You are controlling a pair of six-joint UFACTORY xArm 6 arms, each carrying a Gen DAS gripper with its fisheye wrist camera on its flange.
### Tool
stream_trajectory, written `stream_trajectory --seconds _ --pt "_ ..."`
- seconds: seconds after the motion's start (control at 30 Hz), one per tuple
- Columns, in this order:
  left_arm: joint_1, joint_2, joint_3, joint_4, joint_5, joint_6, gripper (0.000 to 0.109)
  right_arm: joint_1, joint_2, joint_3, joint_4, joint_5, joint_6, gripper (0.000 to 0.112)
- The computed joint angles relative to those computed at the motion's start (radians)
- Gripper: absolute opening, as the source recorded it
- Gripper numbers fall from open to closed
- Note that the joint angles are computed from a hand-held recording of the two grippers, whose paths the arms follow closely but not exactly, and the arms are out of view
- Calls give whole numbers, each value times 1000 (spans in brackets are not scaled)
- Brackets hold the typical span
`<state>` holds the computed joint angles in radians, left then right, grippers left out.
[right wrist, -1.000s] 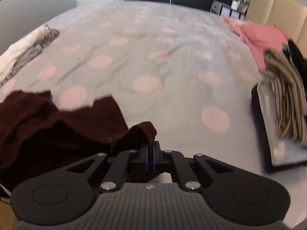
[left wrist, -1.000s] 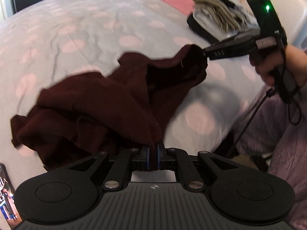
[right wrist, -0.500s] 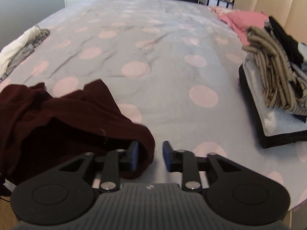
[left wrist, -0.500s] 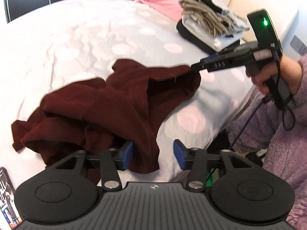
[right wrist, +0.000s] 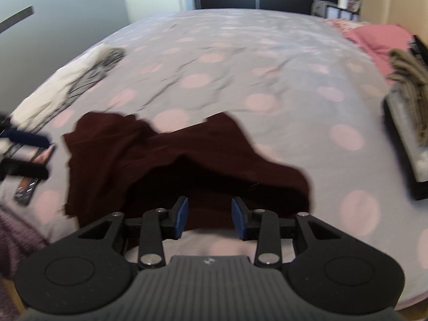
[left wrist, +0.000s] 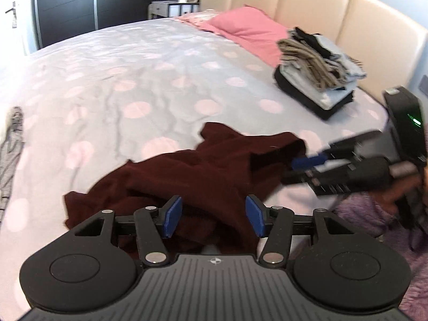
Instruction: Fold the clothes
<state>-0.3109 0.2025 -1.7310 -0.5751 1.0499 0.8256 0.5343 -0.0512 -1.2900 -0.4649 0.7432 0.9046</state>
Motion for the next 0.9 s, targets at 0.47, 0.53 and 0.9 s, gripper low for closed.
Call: stream_trajectory --seconds 0.47,0.53,0.9 --pt "-21 136 -123 65 2 -175 51 72 156 -114 287 -121 -363 44" --pt "-35 151 -128 109 -6 -203 44 77 178 -132 300 -122 -390 34" --pt "-15 113 -112 221 88 -251 6 85 158 -114 487 -125 -624 9"
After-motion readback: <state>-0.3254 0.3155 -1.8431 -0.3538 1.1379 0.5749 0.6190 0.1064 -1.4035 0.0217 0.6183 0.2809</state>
